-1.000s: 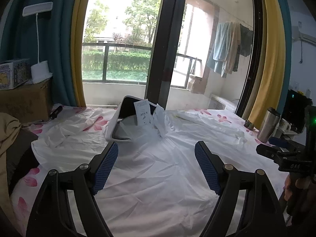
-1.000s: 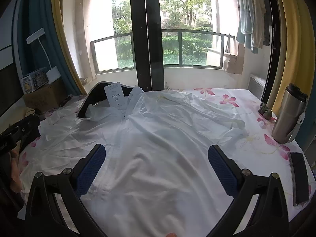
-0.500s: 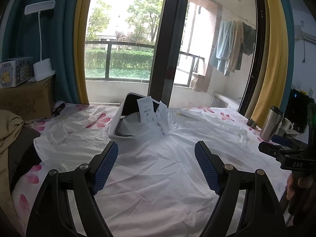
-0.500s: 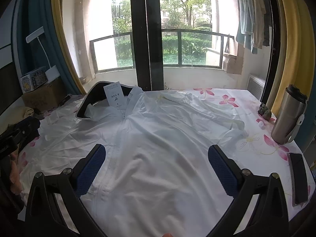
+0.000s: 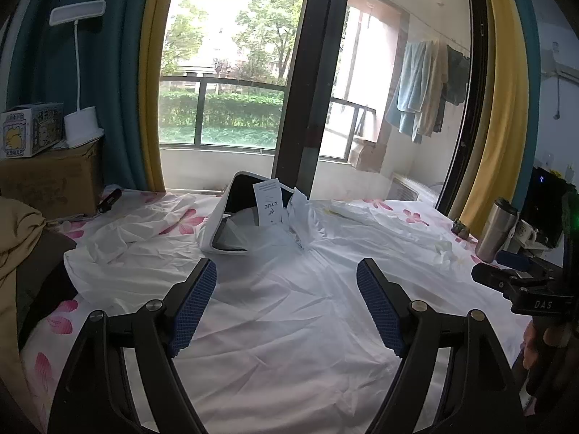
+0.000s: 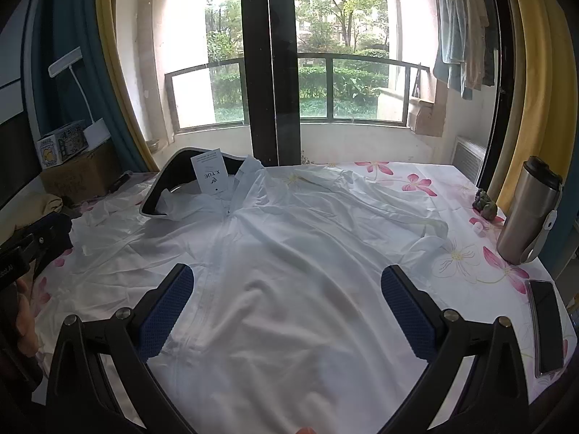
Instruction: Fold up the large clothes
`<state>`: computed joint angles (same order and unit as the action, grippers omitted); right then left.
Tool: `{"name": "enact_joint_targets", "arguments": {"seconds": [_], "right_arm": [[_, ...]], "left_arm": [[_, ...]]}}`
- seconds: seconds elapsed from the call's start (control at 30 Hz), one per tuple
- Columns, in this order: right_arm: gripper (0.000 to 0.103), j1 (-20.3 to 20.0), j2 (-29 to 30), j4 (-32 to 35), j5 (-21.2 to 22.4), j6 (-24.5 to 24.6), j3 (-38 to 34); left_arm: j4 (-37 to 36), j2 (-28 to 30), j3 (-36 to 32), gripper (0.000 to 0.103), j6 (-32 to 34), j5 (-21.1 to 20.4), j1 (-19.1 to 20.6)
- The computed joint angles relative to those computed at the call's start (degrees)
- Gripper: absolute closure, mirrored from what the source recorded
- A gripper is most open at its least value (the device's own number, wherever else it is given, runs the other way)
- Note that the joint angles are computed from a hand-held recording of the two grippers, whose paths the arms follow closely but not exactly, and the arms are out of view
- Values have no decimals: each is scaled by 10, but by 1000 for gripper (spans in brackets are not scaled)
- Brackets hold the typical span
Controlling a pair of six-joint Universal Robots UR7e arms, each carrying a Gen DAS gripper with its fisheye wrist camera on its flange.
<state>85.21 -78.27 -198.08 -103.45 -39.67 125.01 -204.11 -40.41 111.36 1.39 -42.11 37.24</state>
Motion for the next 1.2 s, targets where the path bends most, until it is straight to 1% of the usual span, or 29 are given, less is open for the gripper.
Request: {"name": "enact_joint_targets", "arguments": {"seconds": [0.87,1.07,1.2], "right_arm": [[1,0,-2,0,-2,1,3],[1,0,-2,5,-1,1,1],[1,0,3,15,-2,5,-9]], "left_arm": [[0,-1,1,21,0,0,-3],[13,1,-12,20,12,-5,-5],[23,2,-26,20,20,-13,1]]}}
